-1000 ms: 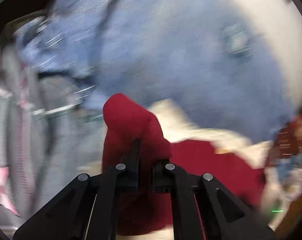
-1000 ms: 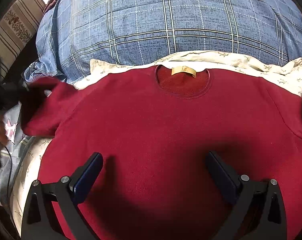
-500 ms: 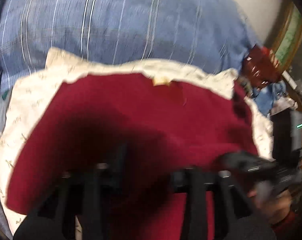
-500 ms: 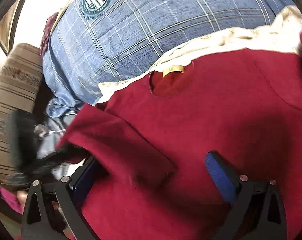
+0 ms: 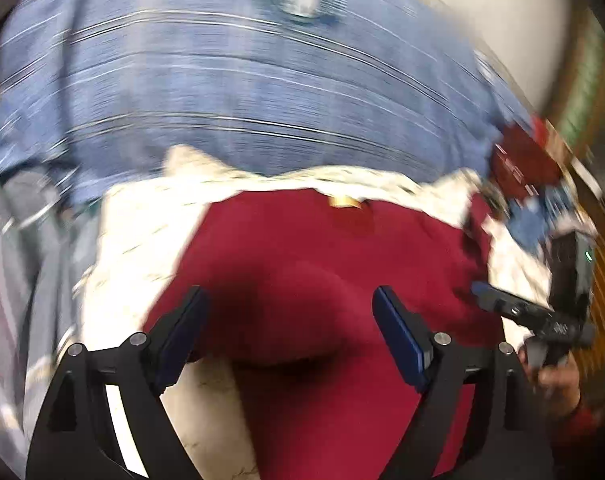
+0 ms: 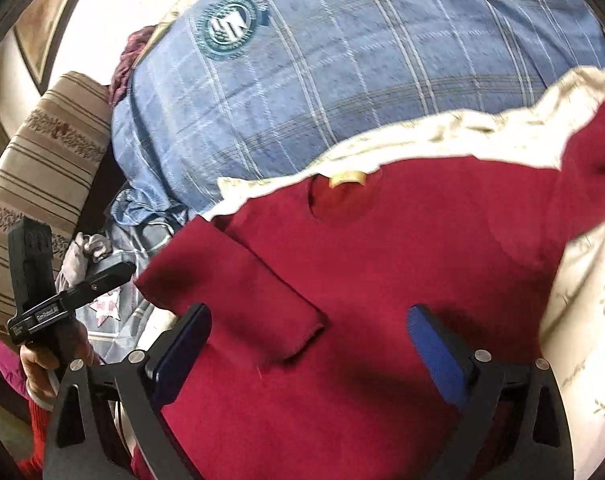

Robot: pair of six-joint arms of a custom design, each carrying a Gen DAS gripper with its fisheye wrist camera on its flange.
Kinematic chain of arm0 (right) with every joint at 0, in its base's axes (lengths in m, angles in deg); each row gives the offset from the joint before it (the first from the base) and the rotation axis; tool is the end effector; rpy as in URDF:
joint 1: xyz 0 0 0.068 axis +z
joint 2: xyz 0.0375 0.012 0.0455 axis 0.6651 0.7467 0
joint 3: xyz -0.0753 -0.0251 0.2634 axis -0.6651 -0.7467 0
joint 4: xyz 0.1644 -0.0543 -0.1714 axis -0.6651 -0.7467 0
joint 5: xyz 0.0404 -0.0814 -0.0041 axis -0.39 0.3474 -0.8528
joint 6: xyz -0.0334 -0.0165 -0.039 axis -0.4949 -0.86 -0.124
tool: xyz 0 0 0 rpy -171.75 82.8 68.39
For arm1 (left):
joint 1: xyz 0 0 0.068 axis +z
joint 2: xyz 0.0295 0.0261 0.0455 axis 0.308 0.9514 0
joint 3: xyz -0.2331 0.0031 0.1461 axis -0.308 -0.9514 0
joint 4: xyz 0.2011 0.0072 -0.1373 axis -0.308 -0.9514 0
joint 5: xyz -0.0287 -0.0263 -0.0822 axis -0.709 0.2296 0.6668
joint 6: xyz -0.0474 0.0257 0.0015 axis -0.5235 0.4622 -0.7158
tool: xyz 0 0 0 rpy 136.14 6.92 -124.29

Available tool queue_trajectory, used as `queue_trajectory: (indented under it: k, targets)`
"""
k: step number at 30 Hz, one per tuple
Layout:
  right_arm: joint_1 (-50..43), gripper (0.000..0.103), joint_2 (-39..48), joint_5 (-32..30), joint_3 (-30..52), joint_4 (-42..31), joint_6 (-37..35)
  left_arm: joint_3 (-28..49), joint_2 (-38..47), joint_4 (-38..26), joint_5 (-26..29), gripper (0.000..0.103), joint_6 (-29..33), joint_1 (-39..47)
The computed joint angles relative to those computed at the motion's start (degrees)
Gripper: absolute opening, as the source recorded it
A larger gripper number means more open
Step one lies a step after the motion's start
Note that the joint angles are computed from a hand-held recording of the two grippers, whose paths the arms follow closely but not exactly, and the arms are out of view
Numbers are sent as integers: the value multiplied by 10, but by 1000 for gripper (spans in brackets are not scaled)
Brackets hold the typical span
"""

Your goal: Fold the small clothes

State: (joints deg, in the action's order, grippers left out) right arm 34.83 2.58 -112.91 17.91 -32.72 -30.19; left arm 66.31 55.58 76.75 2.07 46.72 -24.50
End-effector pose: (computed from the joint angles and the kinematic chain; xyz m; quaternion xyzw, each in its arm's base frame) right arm 0.2590 -0.0098 0.1779 -0.0607 0.8936 0.2723 0.3516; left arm 0.2299 -0.1986 0.2042 0.0044 0.9159 -0.1556 0.3699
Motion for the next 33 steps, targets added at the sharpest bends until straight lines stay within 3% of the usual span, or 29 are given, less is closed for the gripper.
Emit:
queue_trajectory:
  k: [4,8,11,12,14,15,16,18,23,25,29,33]
  targets:
    - [68,97,30,54,10,23,17,-55,16,56,-31,84,-80,17]
    - [157,91,99,199,14,52,0,-58,58,80,-51,84,-75,35]
    - [181,62,106,263,-37,149,-17,-65,56,77,-64,84,-76,44]
    - [183,42,105,256,-43,156,-23,-70,52,81,-67,84,-78,50]
    - [184,30,96,253,-51,157,-37,-88,34,91,-68,84,-79,59]
    - [186,15,93,254,-48,149,-46,-94,27,96,-71,84,-80,63]
    - [184,8,83,251,-44,137,-56,-101,18,102,-76,84,-81,65]
    - [168,8,48,235,-42,121,-63,-115,1,113,-88,84,-83,66]
    - [120,7,5,289,1,119,-90,-120,-3,120,-93,84,-82,69]
    - [87,8,33,284,40,112,-88,-109,10,116,-88,84,-76,66]
    - [68,8,105,352,87,141,-110,-82,39,101,-86,84,-54,54]
    - [59,8,196,378,153,116,-116,-38,89,74,-81,84,-39,45]
